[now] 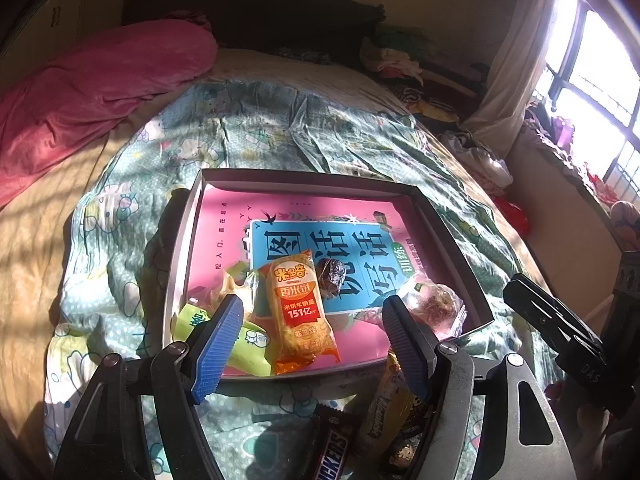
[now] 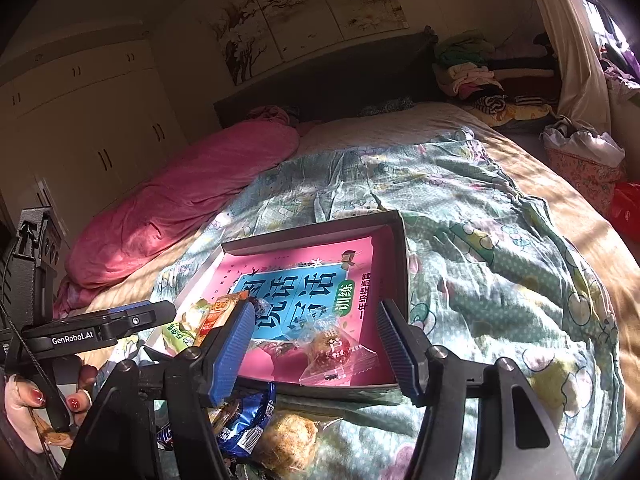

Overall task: Organize snacks
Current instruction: 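Withdraw both tools from the tray back toward the snack pile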

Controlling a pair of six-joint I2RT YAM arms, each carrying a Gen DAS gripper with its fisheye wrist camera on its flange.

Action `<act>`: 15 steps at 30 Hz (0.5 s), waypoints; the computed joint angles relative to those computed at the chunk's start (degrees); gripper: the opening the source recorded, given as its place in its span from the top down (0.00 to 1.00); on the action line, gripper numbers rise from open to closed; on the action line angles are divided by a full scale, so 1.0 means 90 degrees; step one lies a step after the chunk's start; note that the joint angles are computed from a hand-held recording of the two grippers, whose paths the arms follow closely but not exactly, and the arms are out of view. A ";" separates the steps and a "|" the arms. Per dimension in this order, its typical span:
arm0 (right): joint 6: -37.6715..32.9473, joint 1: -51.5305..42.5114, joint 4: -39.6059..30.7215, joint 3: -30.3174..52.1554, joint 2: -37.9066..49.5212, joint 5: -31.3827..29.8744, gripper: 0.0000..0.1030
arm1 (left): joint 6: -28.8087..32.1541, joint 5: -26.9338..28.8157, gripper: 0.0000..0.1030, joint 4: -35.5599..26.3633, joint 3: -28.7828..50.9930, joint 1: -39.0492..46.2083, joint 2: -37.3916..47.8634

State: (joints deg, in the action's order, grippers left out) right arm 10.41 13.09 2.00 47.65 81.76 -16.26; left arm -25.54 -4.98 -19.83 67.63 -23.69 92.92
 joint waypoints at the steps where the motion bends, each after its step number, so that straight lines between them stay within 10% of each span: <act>1: -0.0007 0.0009 -0.0046 0.0015 -0.0001 0.0011 0.39 | -0.0002 0.0035 0.28 0.0011 -0.0022 -0.0006 -0.0036; 15: -0.0097 0.0237 -0.0308 -0.0173 -0.0423 0.0295 0.38 | 0.0070 0.0064 0.28 -0.0145 -0.0152 -0.0143 -0.0410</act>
State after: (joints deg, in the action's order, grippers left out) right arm 9.54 15.23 -0.77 46.10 77.96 -13.61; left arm -24.91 -4.41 -21.14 66.26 -24.98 89.23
